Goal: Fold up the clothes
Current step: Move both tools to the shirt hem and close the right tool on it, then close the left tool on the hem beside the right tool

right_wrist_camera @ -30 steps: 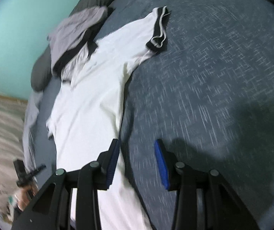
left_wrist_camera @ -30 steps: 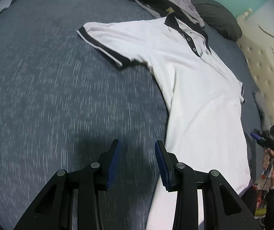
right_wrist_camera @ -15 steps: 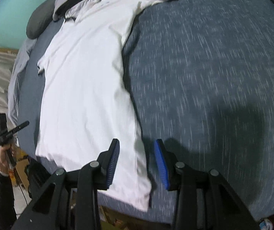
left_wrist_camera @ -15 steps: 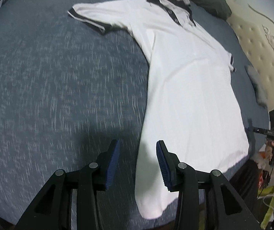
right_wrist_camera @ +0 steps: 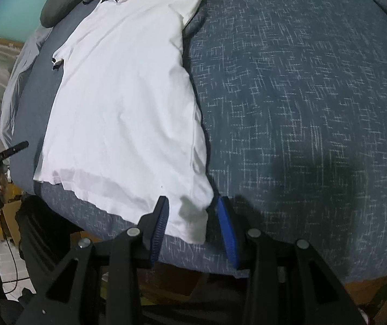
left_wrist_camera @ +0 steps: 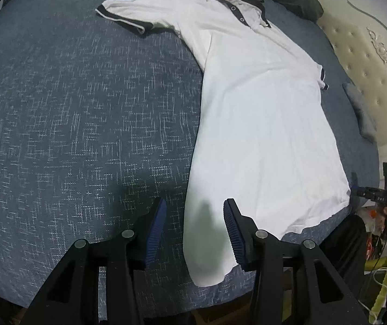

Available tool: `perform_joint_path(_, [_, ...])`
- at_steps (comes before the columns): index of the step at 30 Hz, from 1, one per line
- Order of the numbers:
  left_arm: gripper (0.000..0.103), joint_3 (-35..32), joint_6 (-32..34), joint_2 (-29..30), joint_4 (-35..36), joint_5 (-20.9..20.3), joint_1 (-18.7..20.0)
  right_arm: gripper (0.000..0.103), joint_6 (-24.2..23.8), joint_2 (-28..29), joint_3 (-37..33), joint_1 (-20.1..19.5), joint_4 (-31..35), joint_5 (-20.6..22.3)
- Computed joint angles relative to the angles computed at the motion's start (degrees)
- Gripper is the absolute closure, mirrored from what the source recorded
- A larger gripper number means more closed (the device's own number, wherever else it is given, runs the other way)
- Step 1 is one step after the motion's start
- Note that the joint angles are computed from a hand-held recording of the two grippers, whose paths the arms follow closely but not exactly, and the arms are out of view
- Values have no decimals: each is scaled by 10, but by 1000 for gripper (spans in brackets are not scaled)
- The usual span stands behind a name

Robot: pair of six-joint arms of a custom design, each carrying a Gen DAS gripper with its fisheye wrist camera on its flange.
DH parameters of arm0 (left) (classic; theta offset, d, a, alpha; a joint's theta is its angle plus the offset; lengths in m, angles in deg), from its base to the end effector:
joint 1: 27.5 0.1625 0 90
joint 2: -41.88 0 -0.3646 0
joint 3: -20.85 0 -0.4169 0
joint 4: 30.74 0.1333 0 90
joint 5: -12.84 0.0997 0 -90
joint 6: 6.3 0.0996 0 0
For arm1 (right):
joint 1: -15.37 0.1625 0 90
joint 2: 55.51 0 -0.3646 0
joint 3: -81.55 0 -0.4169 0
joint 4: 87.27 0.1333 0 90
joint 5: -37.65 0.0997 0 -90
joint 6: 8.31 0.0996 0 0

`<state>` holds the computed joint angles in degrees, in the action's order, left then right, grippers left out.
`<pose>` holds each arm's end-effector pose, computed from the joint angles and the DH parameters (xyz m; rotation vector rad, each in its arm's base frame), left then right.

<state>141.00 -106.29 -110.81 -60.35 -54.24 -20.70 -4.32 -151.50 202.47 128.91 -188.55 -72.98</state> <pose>-0.0519 -0.1795 0.4263 -0.2519 2.6077 -0.5483 0.2557 -0.3411 0.2353 0.5221 -2.6802 -0.1991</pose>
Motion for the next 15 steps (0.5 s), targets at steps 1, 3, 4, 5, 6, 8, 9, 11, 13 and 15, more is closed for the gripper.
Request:
perform_joint_path(1, [54,-1,-2,1,1,0,-4,65,-1,-3,3,2,0,-1])
perform_joint_path(3, [54,-1,-8,2,3,-2,-10,67,0,-4,8,9,2,-1])
perform_joint_path(4, [54,-1,-11,2,5,-4,-14,68,-4,-4,8,9,8,-2])
perform_joint_path(5, [53,-2,-15,1,7,-5,-18,69,-5,-3,10,11,9,-5])
perform_joint_path(6, [53,-2,-20,0,10,-7,-22,71,-6,0,13,13,10,-9])
perform_joint_path(8, [53,-1,-29,-3,14,-12,-32,79,-5,33,7,19,-10,-17])
perform_joint_path(9, [53,-1,-35,-3,17,-14,-38,84,-6,35,8,21,-10,-23])
perform_joint_path(11, [53,-4,-50,-4,26,-20,-54,91,-13,33,13,23,-16,-28])
perform_joint_path(13, [53,-9,-66,-5,38,-25,-69,97,-19,28,16,24,-19,-26])
perform_joint_path(15, [53,-12,-78,-5,46,-29,-79,99,-23,20,17,25,-24,-26])
